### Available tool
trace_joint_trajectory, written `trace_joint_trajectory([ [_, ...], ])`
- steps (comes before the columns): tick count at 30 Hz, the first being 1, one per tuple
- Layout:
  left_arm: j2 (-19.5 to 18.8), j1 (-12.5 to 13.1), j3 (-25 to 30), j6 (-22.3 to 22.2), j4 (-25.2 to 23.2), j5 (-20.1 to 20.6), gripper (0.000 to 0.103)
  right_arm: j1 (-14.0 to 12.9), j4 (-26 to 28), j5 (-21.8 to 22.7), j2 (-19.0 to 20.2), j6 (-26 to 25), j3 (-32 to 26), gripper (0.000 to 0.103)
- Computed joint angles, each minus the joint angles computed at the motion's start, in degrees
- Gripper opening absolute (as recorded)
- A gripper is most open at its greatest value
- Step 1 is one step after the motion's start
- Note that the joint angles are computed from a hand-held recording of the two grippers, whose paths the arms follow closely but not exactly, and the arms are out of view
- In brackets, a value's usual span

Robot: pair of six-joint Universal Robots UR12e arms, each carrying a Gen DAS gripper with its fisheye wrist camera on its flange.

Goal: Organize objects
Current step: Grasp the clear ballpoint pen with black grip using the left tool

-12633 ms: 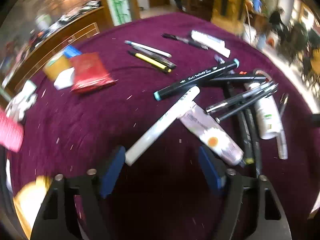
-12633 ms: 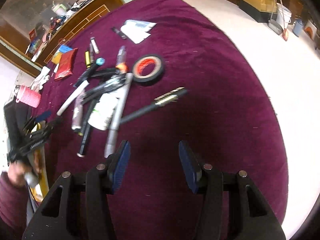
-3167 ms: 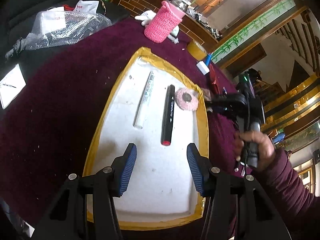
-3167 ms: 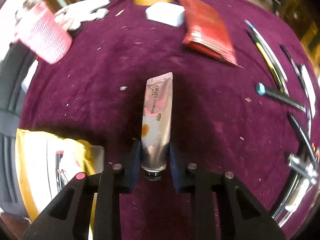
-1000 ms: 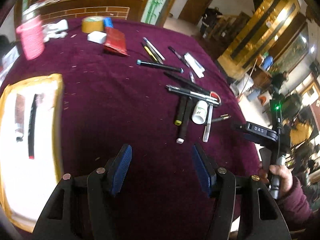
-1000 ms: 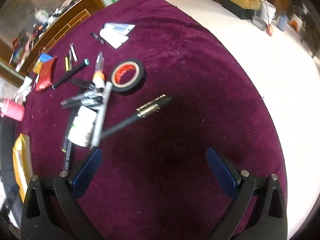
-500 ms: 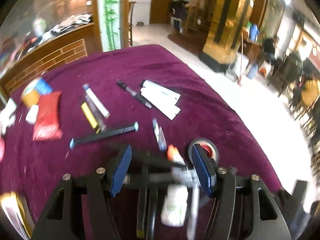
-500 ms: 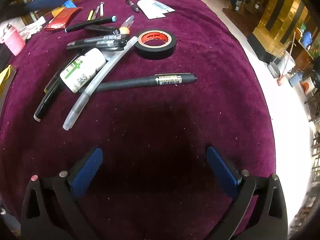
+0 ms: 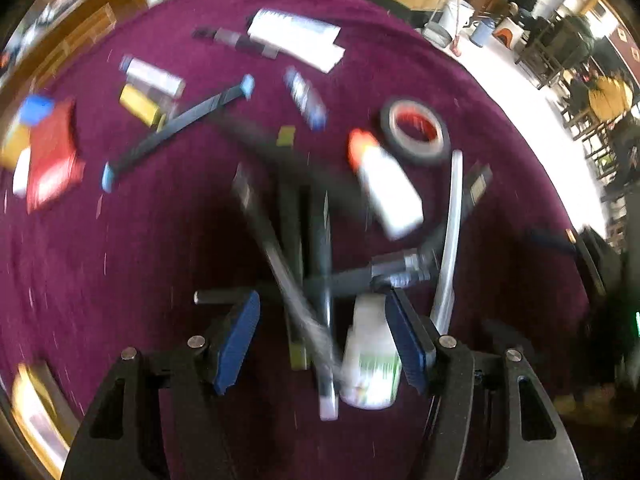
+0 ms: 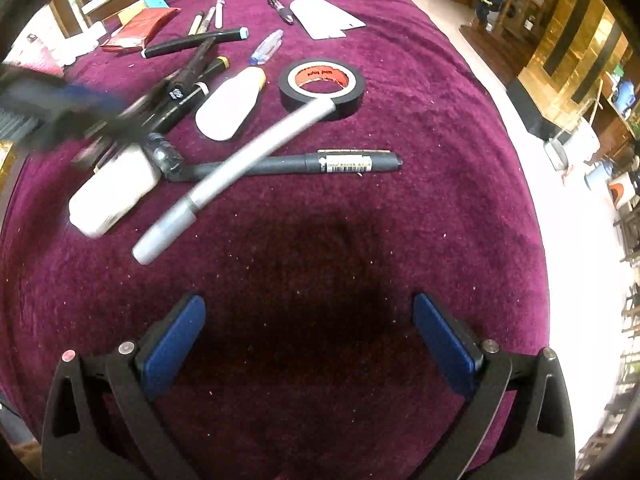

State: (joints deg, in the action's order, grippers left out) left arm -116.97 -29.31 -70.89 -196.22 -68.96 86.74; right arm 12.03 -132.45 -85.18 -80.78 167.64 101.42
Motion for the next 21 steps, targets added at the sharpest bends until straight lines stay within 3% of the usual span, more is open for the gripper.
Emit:
trace_joint_trajectory([
  [3,3.9,0.0,-5.2,-4.7,2.8,1.0,0.058,-0.4,-4.1,1.1,-0.8,-1.0,2.1,0.103],
  [6,6.8,-0.3,-10.1,-10.5,9.0,4.4,0.058,-0.4,-5.7,1.6,-0.7,-2.1,2.5,0.103],
  [12,6.5,-0.1,-12.3,-17.6,14.8,8.6,0.058,-0.8,-6.3,2.7,-0.3,-4.0,2.4,0.103],
  [18,4.3,1.1,-11.3,-20.1,16.7,10.2,0.058,-0.9,-7.9,3.3,-0.5,-4.1,3.0,0.103],
  [21,2.5,0.6,-8.8,-16.5,14.6,12.3,0.057,-1.0,-7.9,3.4,-0.5,-4.1,3.0,0.103],
])
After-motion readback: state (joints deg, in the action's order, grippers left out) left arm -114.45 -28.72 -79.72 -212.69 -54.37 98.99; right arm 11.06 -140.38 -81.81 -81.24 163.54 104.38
